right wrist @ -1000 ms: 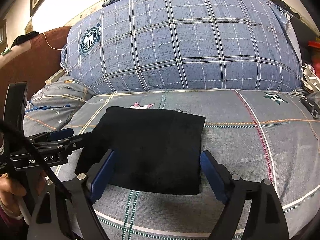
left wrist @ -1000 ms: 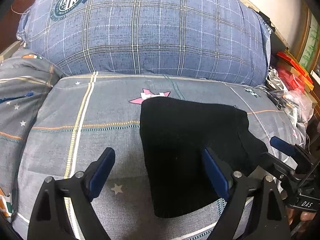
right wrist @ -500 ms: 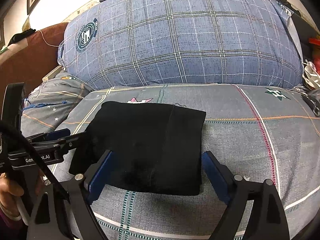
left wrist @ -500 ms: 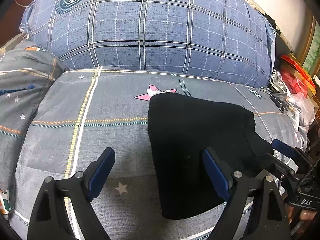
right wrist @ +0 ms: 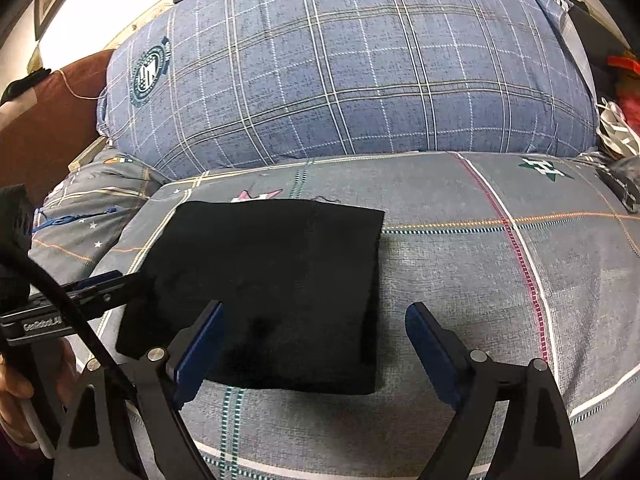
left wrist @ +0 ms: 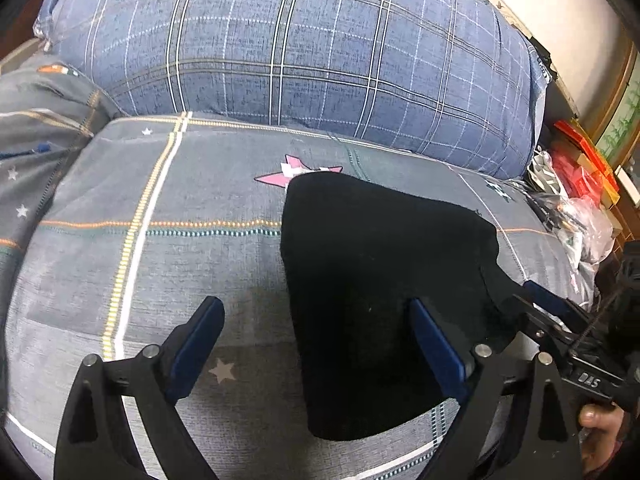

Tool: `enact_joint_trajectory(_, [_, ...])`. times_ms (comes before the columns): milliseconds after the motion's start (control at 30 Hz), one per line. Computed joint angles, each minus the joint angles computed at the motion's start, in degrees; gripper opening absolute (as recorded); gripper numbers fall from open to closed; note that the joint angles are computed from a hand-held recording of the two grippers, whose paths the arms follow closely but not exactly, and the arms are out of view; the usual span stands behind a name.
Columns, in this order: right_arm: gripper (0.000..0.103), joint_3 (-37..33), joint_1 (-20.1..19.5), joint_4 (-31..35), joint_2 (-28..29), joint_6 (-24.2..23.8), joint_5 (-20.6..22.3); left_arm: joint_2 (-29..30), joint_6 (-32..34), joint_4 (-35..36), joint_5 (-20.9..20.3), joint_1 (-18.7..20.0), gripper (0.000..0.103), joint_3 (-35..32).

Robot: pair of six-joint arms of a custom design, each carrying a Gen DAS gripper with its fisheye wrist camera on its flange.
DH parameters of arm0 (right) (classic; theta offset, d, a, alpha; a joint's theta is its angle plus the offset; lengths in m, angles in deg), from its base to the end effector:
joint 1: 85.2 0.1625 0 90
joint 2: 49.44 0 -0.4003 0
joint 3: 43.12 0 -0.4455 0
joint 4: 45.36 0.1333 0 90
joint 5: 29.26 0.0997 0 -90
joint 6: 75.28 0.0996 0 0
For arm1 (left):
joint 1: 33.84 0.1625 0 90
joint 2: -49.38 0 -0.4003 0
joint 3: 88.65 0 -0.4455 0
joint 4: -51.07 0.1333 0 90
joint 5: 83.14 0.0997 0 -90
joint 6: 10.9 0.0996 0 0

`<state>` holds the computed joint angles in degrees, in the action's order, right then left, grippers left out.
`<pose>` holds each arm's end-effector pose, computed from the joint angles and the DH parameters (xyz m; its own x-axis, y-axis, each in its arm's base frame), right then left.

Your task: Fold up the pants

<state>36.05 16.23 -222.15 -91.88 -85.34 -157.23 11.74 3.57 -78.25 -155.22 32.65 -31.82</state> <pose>0.2245 -0.7470 0.1922 -0.8306 0.1915 0.5228 -0.2766 0.6731 -0.6859 -0.1943 -0.8576 0.2059 -0.7921 0.4886 -0.3657 0.5912 0.7631 -0.2610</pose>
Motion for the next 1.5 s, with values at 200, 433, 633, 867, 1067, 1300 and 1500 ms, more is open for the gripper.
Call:
enact_joint_trajectory(200, [0.095, 0.0, -1.9, 1.8, -0.8, 3.0, 2.5, 2.1, -2.1, 4.7, -4.2, 1.0, 0.094, -3.8])
enact_joint_trajectory(433, [0.095, 0.2, -4.2, 5.6, -1.8, 6.7, 8.5, 4.5, -4.2, 8.6, -6.0, 1.9, 0.098, -7.4])
enact_joint_trajectory(633, [0.098, 0.7, -5.1, 5.2, -2.0, 8.0, 11.6, 5.7, -4.4, 8.9, -6.2, 2.0, 0.101, -8.7])
enact_joint_trajectory(867, [0.100, 0.3, -5.4, 6.7, -1.8, 6.3, 16.2, 6.7, -4.2, 8.6, -6.9, 2.1, 0.102, -9.9])
enact_joint_trajectory(1067, [0.098, 0.0, -5.6, 6.2, -1.2, 5.6, 18.1, 7.1, -2.6, 8.8, -6.3, 1.8, 0.102, -10.1])
enact_joint_trajectory(1300, [0.093, 0.6, -5.5, 4.9, -1.1, 5.6, 17.3, 7.2, -2.9, 8.1, -4.9, 1.4, 0.102, -9.8])
enact_joint_trajectory(1500, [0.074, 1.6, -5.5, 4.2, -1.9, 6.1, 16.6, 6.8, -2.2, 7.8, -4.8, 1.3, 0.103, -9.1])
